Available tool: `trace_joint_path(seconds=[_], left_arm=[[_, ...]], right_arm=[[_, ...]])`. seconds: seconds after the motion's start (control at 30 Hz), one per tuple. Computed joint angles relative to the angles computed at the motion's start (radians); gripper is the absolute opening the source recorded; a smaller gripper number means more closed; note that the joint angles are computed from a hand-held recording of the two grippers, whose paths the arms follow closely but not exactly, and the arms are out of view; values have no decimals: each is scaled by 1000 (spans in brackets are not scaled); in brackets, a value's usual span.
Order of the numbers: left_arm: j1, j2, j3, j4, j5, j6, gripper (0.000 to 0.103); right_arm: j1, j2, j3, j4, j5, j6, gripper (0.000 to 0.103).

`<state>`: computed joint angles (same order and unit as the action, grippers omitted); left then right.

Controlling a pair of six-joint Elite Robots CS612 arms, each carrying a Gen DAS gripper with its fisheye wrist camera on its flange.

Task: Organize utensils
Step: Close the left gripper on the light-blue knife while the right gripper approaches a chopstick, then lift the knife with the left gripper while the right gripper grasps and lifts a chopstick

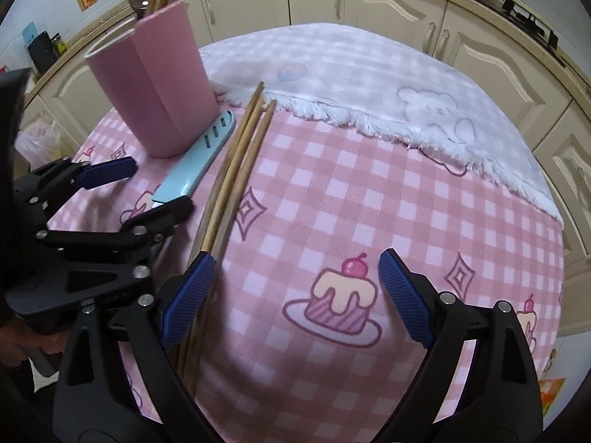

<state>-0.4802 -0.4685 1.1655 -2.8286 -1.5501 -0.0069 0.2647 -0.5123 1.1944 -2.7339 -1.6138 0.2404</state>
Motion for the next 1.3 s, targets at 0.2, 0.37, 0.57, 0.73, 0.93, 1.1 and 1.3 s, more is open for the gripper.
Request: trace_joint_path(seconds=[0.2, 0.37, 0.57, 0.73, 0.93, 1.1, 1.3], left_arm=[[6, -2, 2, 2, -6, 0, 71], [12, -1, -2, 8, -18, 12, 69], [23, 0, -10, 23, -51, 27, 68], [26, -2, -15, 40, -62, 41, 68], [16, 3, -34, 67, -43, 65, 68], [9, 11, -54, 85, -26, 52, 57], [4, 12, -59, 91, -38, 76, 28]], right_arm=[[-1, 7, -7, -16, 15, 0, 89], [1, 16, -23, -13, 15, -16, 89], [16, 19, -27, -5, -28, -66, 89], [25, 13, -31, 59, -61, -85, 89], [10, 16, -51, 101, -45, -51, 89], [-2, 36, -108, 148, -20, -81, 83], [1, 61, -171, 173, 13, -143, 30]])
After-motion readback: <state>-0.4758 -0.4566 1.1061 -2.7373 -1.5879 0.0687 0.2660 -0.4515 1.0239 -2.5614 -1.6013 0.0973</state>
